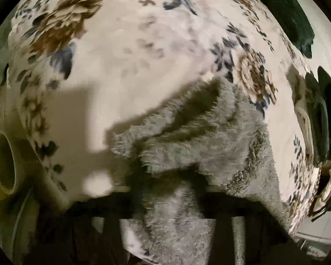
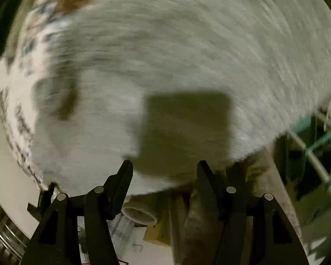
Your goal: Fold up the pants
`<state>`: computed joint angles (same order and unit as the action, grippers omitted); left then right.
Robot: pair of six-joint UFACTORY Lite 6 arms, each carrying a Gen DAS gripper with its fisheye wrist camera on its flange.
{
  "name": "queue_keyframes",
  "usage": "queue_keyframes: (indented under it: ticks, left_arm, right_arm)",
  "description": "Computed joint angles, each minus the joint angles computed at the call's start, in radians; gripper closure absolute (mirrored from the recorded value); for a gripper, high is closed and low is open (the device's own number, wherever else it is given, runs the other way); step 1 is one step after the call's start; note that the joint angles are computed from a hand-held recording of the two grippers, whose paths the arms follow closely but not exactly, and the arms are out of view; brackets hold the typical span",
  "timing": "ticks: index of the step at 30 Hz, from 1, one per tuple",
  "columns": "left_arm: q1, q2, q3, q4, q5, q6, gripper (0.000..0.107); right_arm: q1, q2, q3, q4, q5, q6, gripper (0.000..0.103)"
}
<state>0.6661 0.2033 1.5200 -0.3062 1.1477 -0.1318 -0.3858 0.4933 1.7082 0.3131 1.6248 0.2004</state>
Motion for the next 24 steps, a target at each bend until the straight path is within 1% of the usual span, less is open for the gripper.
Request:
queue_keyframes:
  ticks: [2,3,4,5,6,8,11,15,20,22,24]
  left_arm:
    - [-0.002,-0.016,-0.01,0.007,-0.021,-0.001,0.095]
    - [-0.003,-0.029,-0.009,0.018,-0.027,-0.003,0.095]
    - [0.001,-0.036,-0.006,0.021,-0.028,0.002,0.097]
    - [0.008,-0.047,0.003,0.027,-0.024,0.004,0.097]
    - [0.02,-0.055,0.012,0.03,-0.016,0.008,0.097]
    - [0.046,-0.057,0.04,0.029,0.009,0.021,0.098]
    - [0.093,-0.064,0.074,0.022,0.062,0.05,0.098]
    - [0.137,-0.081,0.077,0.023,0.115,0.077,0.098]
    - [0.165,-0.1,0.048,0.039,0.13,0.085,0.098]
    - [0.176,-0.102,0.04,0.041,0.129,0.082,0.098]
    - [0.177,-0.098,0.025,0.049,0.12,0.084,0.097]
  right_arm:
    - [-0.05,-0.055,-0.141,-0.006,-0.069,-0.004,0.041]
    - [-0.071,-0.081,-0.203,0.006,-0.115,-0.006,0.044]
    - [-0.09,-0.104,-0.249,0.016,-0.159,-0.019,0.063]
    - [-0.102,-0.119,-0.274,0.007,-0.194,-0.032,0.097]
    - [-0.097,-0.141,-0.301,-0.006,-0.225,-0.028,0.1]
    - [-0.099,-0.199,-0.354,-0.013,-0.26,-0.023,0.1]
    - [-0.1,-0.265,-0.376,-0.031,-0.243,-0.056,0.1]
    - [-0.152,-0.335,-0.398,-0.057,-0.17,-0.101,0.1]
    - [-0.182,-0.379,-0.421,-0.075,-0.123,-0.134,0.1]
    - [-0.145,-0.4,-0.449,-0.067,-0.13,-0.096,0.1]
    - [-0.144,-0.405,-0.471,-0.074,-0.132,-0.099,0.1]
